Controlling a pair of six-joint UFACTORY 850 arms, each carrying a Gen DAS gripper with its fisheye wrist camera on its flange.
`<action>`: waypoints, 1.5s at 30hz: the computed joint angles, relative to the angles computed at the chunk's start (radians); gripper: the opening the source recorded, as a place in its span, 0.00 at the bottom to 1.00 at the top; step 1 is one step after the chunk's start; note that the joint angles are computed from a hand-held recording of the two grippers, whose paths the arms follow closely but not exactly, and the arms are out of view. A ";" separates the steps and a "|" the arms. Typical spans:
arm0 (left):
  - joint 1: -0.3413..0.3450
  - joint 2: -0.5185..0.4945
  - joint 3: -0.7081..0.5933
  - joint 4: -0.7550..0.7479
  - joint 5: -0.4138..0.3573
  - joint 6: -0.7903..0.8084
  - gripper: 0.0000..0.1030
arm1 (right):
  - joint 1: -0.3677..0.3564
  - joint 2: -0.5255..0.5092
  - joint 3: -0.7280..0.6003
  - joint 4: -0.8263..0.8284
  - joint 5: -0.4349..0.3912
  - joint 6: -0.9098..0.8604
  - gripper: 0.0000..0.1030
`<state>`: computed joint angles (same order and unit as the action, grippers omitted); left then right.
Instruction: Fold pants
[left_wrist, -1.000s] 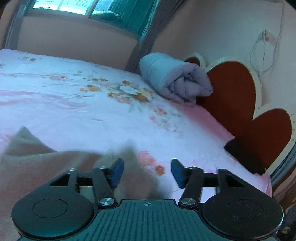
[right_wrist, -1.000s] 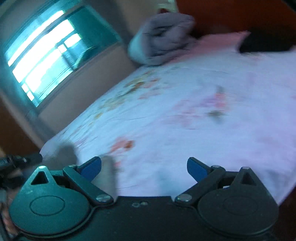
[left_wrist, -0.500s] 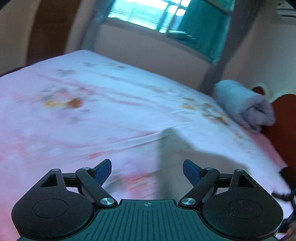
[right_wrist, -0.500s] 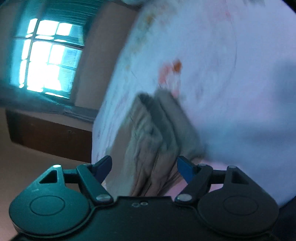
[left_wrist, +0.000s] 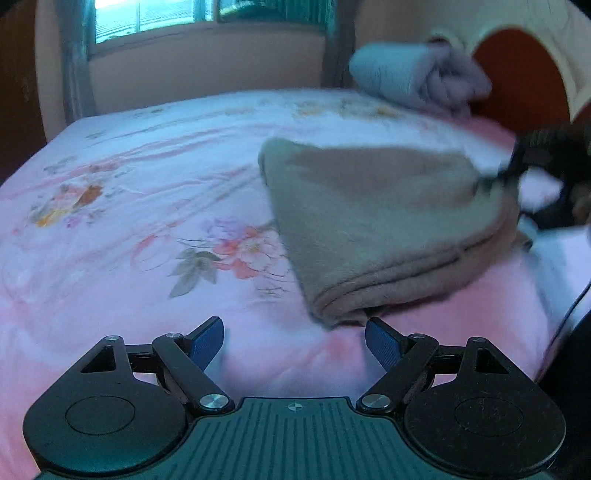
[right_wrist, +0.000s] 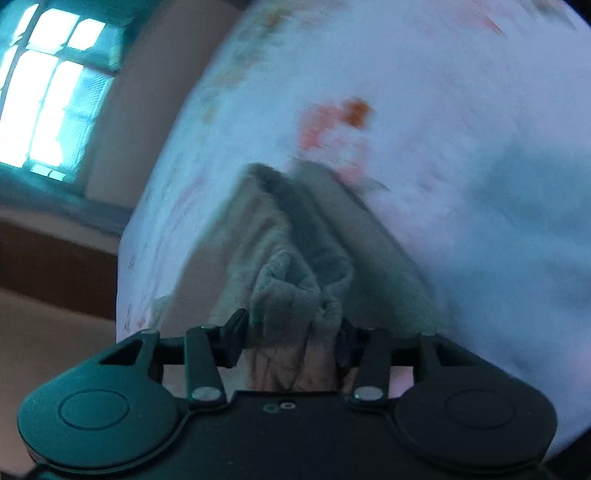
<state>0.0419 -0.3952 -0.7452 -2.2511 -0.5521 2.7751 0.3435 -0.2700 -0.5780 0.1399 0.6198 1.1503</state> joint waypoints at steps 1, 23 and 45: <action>-0.024 -0.005 -0.005 -0.095 0.028 0.063 0.81 | 0.013 0.022 0.000 0.027 0.014 -0.071 0.31; 0.105 -0.013 -0.003 -0.094 -0.048 -0.116 0.88 | -0.133 -0.021 0.160 -0.185 0.360 0.058 0.63; 0.016 -0.339 -0.388 0.507 -0.311 -1.108 0.99 | -0.272 -0.115 0.095 -0.598 0.371 0.145 0.85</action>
